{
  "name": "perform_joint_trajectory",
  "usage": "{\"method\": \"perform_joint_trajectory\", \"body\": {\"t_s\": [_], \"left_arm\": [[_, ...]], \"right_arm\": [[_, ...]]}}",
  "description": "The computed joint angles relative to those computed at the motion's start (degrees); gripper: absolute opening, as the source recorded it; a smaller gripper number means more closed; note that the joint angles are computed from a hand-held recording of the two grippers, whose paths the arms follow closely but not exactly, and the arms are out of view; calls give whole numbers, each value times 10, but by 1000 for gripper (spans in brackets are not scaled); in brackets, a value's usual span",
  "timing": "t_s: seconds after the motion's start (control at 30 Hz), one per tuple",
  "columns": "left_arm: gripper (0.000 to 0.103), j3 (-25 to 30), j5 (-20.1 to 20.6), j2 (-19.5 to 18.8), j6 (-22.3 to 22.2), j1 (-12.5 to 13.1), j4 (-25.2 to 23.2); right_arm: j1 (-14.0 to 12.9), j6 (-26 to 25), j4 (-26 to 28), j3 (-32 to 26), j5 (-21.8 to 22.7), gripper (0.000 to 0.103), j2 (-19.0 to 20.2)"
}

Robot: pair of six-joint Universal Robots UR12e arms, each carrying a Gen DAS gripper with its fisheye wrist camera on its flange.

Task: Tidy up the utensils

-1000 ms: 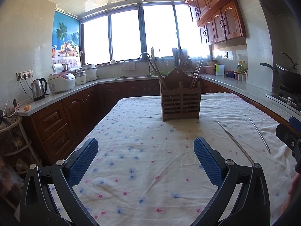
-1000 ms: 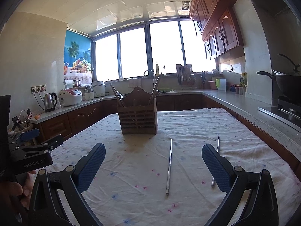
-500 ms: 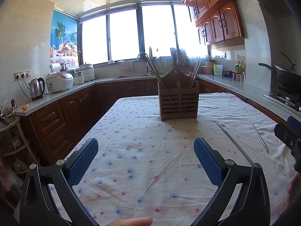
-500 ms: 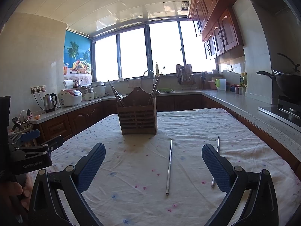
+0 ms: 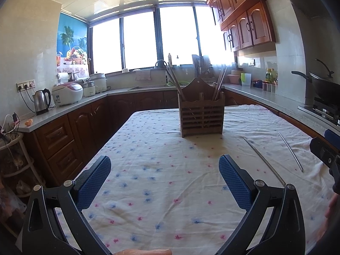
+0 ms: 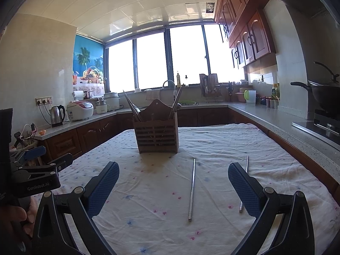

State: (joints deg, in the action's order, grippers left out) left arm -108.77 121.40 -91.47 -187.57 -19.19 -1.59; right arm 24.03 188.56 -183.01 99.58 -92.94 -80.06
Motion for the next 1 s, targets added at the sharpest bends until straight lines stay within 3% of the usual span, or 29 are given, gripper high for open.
{"method": "perform_joint_trajectory", "body": {"t_s": [1.0], "left_arm": [[103, 5, -11, -2, -6, 0, -10]], "right_arm": [[5, 0, 2, -7, 1, 103, -1]]}}
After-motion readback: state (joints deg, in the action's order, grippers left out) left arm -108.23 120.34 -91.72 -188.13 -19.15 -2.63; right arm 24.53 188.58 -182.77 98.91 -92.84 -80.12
